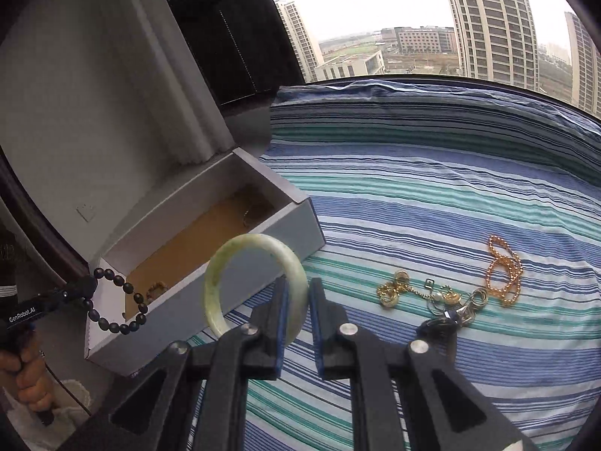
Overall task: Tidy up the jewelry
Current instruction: 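Carry the black bead bracelet and jade bangle over the box, lowering both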
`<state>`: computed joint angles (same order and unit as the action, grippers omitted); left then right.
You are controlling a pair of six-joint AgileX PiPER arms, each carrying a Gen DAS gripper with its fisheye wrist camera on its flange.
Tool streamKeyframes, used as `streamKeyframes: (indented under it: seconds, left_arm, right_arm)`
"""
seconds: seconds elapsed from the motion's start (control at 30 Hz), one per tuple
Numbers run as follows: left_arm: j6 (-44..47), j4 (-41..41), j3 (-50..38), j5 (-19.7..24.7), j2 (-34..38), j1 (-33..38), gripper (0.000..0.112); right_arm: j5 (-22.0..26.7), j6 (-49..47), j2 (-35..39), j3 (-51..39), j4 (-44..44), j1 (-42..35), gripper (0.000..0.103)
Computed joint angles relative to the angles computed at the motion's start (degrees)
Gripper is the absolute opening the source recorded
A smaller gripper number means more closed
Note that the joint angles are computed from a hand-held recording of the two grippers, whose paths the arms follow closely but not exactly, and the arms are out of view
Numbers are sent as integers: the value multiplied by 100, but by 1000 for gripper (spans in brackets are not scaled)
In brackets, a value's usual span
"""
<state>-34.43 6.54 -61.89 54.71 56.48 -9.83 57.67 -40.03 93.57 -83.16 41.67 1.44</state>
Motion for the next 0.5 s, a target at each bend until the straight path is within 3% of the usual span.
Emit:
streamKeyframes:
  seconds: [0.2, 0.33, 0.5]
  left_arm:
    - [1732, -1201, -386, -178, 669, 1958, 9]
    - [2004, -1325, -368, -503, 1218, 2416, 9]
    - [2108, -1336, -451, -815, 1954, 2695, 9]
  right_arm:
    - [-47, 908, 760, -1298, -452, 1455, 12]
    - [-11, 1558, 1477, -2271, -1094, 2181, 12]
    - [423, 2056, 2427, -3463, -1666, 2616, 12]
